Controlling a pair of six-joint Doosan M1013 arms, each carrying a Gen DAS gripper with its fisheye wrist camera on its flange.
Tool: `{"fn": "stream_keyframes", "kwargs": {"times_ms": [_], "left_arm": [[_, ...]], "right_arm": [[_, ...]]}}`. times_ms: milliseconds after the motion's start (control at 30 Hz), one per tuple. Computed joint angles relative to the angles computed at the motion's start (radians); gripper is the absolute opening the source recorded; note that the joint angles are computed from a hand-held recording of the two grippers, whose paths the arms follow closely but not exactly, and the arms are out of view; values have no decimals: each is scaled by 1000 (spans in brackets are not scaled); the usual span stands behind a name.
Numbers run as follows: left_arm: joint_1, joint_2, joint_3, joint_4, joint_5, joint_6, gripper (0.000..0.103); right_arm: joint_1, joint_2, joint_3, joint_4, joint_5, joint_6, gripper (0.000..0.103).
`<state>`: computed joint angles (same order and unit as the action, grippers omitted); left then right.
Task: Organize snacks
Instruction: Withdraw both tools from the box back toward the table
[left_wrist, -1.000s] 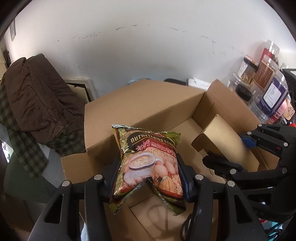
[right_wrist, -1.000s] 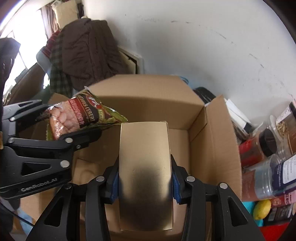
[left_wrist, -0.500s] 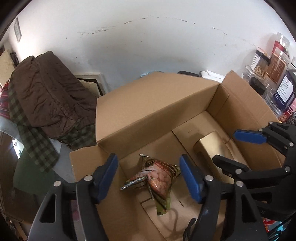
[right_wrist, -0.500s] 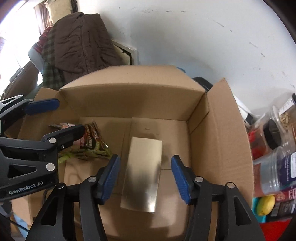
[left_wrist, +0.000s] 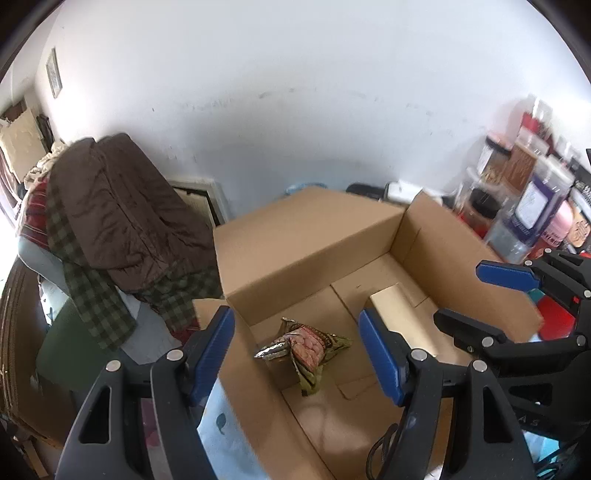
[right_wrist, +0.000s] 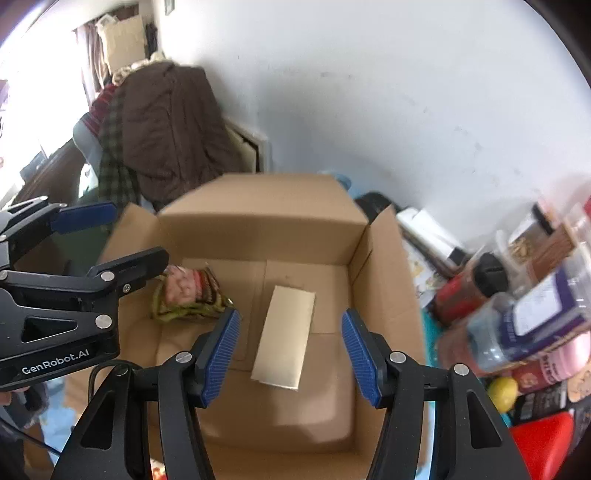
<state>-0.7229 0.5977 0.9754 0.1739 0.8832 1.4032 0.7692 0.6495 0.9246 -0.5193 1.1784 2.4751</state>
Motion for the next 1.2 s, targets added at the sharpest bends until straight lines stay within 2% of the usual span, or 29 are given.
{"fn": "stream_keyframes", "kwargs": {"times_ms": [333,433,700,800,900,1100,1167,1200], "left_arm": [[-27,-129,121,46,-116,-52,70],[-34,-167,162,61,-152,-64,70],[-56,-277,295,123,-255,-133,70],[-65,-319,353,158,-300,-170,82],[-73,-353,398,197,-335,-203,82],[-87,-416,486,203,-386,-213,83],[-89,-432,510,193,-399,-208,85],[-91,-439,523,193,-409,-210,90]], "right_arm": [[71,-62,20,-177,23,118,58],[99,-80,30,-235,27,155,62],[170,-110,51,-336,66,216,64],[198,-123,70,-378,75,247,69],[226,-133,89,-414,90,283,77],[275,-155,140,-459,100,363,83],[289,-160,154,-469,107,385,83],[297,-162,162,-474,113,398,83]]}}
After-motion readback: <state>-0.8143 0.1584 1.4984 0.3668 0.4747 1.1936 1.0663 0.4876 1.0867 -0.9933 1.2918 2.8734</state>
